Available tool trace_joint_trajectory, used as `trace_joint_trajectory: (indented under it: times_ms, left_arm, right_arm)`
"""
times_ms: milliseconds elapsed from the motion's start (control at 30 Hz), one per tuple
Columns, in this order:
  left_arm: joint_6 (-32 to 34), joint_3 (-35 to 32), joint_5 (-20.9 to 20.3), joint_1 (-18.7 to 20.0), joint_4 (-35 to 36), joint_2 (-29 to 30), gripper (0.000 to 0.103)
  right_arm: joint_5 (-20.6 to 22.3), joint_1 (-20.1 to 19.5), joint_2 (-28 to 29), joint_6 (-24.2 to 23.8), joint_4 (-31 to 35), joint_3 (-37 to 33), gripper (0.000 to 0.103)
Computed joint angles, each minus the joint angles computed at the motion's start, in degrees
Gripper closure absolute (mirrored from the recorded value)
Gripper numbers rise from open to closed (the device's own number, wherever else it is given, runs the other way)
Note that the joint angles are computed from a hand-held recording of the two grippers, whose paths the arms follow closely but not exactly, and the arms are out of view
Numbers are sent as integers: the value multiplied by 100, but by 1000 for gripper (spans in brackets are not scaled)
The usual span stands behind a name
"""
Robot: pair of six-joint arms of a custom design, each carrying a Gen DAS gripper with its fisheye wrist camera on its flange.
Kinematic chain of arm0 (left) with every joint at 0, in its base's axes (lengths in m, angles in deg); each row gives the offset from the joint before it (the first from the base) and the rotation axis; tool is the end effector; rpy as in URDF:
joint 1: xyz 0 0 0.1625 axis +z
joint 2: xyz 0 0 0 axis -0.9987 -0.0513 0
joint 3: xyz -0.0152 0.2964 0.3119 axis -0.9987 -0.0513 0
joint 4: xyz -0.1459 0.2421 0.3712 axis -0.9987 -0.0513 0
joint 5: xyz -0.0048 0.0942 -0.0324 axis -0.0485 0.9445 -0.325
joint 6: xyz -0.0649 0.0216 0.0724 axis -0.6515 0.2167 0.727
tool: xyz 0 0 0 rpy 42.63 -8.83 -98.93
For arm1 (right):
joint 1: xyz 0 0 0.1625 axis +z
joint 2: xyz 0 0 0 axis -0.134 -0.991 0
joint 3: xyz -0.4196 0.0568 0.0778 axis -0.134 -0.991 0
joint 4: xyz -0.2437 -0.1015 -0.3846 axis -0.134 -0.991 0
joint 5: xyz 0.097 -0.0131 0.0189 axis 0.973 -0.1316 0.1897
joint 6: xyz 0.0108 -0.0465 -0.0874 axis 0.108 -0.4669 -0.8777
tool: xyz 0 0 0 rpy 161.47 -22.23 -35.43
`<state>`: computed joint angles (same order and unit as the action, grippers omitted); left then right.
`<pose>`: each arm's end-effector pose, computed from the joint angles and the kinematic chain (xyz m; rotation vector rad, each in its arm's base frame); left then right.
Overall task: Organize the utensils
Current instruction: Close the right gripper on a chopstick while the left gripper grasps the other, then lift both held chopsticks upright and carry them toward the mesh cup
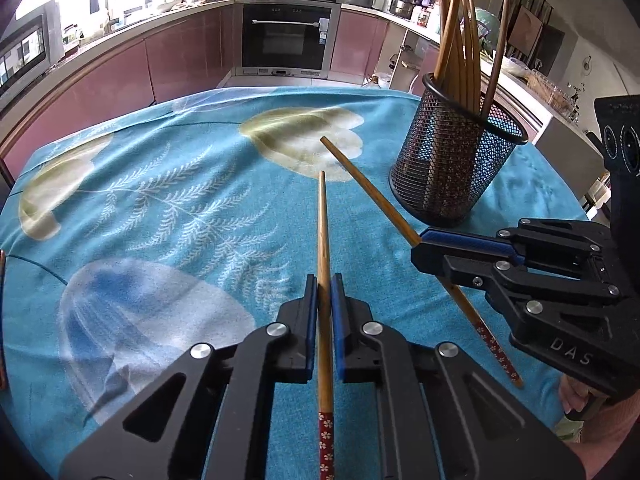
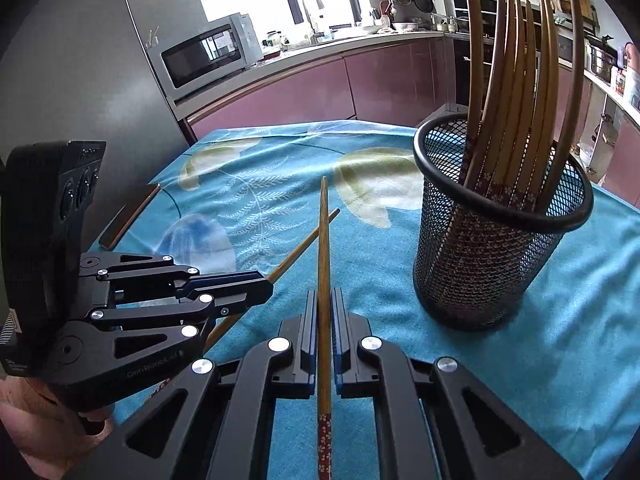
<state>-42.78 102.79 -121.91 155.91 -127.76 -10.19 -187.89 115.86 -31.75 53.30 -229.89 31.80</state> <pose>-0.1058 -0.7296 0.1932 1.1829 2.5133 -0.3514 0.2835 -0.6183 0.0655 0.2905 -2.4489 0.9305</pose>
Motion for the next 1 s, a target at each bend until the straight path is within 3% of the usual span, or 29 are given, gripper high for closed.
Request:
trace_joint_trajectory:
  times_ms: [467,1000]
  left_arm:
    - [-115,32,-491,-20,179,-309,95]
    - [-141,92,-971,-68,288,-540,96]
  right_arm:
    - [332,97,-323,-74,-614,420,97]
    - [294,256,-321,-261,-1107,448,97]
